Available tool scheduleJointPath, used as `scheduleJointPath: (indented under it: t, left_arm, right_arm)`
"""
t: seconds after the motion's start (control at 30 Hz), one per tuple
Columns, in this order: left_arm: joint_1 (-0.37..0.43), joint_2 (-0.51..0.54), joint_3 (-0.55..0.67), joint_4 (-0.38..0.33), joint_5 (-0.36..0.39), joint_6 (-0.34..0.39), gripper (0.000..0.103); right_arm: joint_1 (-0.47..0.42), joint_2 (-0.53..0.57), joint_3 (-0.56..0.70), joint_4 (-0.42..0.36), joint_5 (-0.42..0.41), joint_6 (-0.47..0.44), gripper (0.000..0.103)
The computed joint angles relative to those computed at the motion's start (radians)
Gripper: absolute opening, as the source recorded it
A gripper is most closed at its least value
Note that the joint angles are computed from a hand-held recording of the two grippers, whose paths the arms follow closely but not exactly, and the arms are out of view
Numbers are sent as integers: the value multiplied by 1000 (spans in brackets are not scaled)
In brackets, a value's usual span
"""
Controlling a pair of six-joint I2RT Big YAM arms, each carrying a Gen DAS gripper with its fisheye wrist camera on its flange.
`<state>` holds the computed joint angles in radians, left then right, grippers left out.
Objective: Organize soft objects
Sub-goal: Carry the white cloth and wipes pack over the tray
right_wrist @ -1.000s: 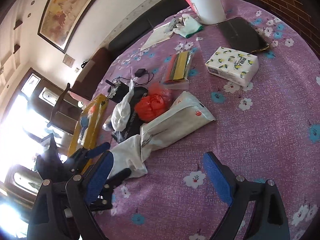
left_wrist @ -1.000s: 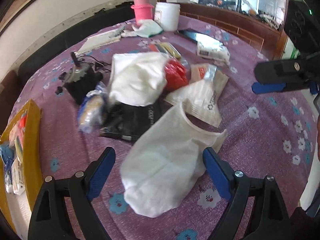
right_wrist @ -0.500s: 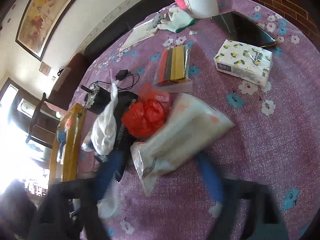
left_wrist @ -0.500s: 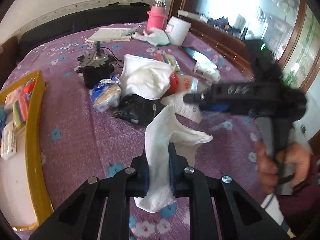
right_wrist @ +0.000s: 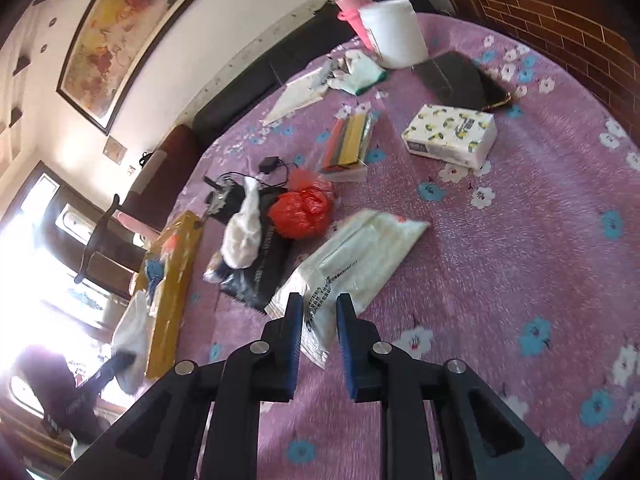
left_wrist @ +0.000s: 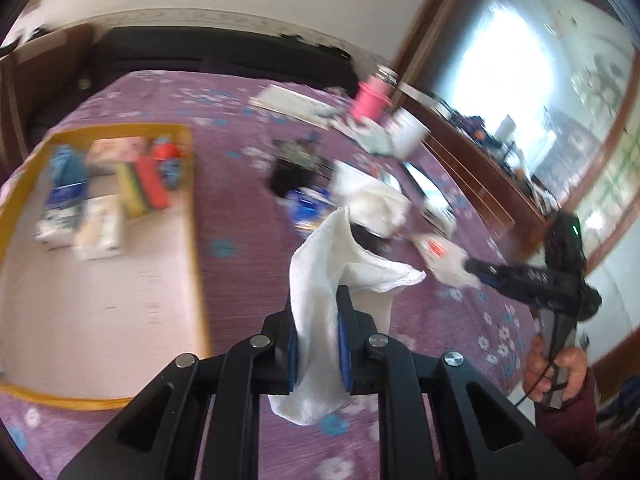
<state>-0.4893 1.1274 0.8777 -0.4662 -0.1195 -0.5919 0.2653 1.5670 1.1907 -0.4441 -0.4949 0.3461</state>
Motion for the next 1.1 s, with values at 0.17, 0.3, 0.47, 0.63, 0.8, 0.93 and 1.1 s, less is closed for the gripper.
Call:
scheduleJointPath:
  t: [0.17, 0.3, 0.47, 0.63, 0.8, 0.93, 1.1]
  left_arm:
    - [50, -106, -74, -15, -22, -37, 15]
    - [77, -144, -106, -21, -14, -45, 15]
    - [98, -159, -123, -14, -3, -62, 15]
    - [122, -214, -145, -50, -23, -56, 15]
    - [209, -248, -138, -145, -33, 1, 15]
    - [343, -207, -91, -232, -7, 65, 15]
    - [478, -75, -6, -265, 73, 125, 15]
  right_arm:
    - [19, 20, 30, -122, 108, -59, 35]
    - [15, 27, 24, -80, 137, -8, 79]
    - [61, 90, 98, -103, 235, -14, 79]
    - [85, 114, 108, -85, 297, -44, 34]
    - [73, 53, 50, -52, 261, -52, 33]
    - [84, -9, 39, -31, 225, -54, 33]
    - [163, 6, 125, -64, 158, -84, 33]
